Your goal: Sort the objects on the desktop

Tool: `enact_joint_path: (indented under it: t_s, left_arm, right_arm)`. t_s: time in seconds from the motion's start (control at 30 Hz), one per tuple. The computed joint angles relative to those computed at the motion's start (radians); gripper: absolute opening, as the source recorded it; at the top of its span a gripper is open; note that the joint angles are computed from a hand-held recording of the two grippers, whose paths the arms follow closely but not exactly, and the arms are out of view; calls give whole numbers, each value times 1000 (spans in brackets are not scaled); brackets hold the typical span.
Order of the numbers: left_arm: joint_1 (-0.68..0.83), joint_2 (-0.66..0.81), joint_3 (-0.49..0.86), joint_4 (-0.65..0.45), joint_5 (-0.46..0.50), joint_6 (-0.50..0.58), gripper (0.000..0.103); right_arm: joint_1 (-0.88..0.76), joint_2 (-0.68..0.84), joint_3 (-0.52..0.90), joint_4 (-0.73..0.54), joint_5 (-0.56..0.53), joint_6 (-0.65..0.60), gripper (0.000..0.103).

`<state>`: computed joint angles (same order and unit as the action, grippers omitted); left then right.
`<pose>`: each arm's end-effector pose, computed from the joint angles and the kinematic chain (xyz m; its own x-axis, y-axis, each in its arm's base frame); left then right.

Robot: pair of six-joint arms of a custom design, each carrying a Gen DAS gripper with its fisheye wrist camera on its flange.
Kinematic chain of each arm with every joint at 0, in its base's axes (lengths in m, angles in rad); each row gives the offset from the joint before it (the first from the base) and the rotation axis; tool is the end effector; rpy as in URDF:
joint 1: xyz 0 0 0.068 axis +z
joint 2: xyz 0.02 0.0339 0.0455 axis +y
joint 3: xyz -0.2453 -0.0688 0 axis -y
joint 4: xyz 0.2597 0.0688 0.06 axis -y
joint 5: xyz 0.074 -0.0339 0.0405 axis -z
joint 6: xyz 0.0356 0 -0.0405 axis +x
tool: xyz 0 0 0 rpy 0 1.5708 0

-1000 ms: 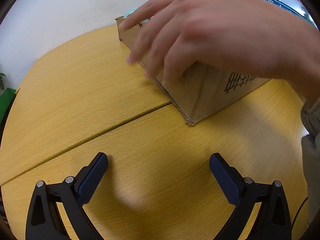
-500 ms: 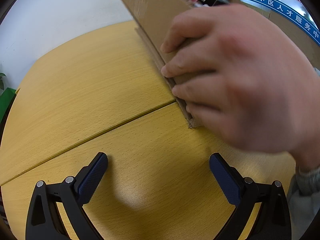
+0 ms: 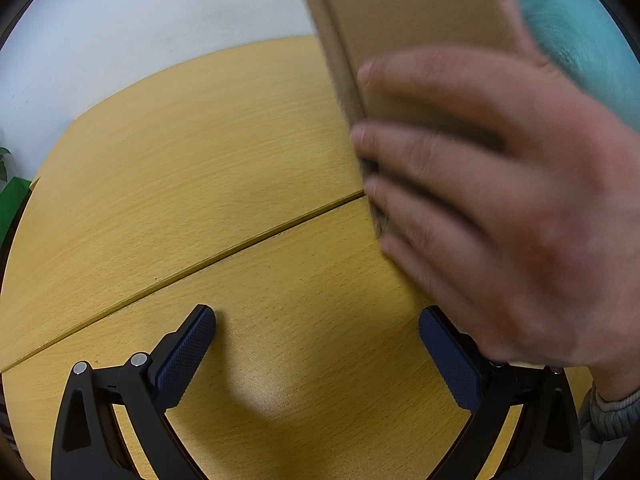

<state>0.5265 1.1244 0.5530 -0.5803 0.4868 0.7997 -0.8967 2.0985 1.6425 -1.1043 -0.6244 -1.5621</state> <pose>0.1881 0.0901 0.1484 -0.7509 0.2967 -0.5900 0.3715 0.9284 -0.0060 0.2685 -0.3028 0.1621 -0.6354 -0.5044 -0.5846 -0.6187 0.7856 -0.0054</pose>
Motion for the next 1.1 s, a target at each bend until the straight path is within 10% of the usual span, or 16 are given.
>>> enact_joint_path:
  t_s: [1.1]
  left_arm:
    - [7,133,93,37,1,-2,103]
  right_arm:
    - [-15,18,38,-29,1,-14,103]
